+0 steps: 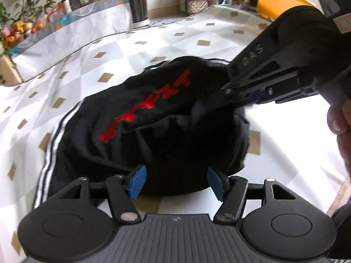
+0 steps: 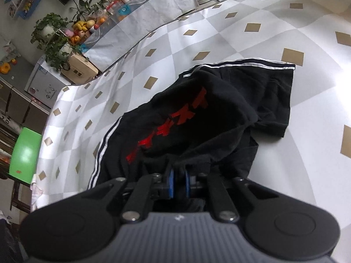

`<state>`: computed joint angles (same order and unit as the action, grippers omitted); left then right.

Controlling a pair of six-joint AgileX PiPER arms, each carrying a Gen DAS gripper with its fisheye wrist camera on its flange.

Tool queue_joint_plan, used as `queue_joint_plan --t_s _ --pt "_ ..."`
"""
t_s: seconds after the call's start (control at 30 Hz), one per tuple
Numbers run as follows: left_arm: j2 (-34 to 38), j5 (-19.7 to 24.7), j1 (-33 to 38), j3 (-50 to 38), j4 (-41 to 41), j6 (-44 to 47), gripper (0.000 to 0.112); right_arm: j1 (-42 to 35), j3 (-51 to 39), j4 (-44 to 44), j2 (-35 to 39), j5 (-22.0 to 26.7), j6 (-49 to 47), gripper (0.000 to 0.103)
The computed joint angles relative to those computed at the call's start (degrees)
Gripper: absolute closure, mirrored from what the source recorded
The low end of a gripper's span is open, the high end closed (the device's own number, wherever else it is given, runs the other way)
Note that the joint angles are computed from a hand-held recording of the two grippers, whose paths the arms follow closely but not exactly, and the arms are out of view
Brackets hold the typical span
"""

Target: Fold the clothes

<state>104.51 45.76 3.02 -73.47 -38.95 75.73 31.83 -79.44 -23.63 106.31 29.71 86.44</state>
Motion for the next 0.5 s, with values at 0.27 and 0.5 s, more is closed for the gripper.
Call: queue_joint_plan --t_s 0.27,0.5 --pt "1.0 7.3 2.0 -2.1 -4.5 8.0 0.051 -0.9 0.7 0.6 -0.5 -2.4 0.2 0.094" --pt "0.5 7.6 1.9 0.3 -9.6 18.2 0.051 -1.4 0.8 2.4 -0.4 -3.2 -1.4 0.094"
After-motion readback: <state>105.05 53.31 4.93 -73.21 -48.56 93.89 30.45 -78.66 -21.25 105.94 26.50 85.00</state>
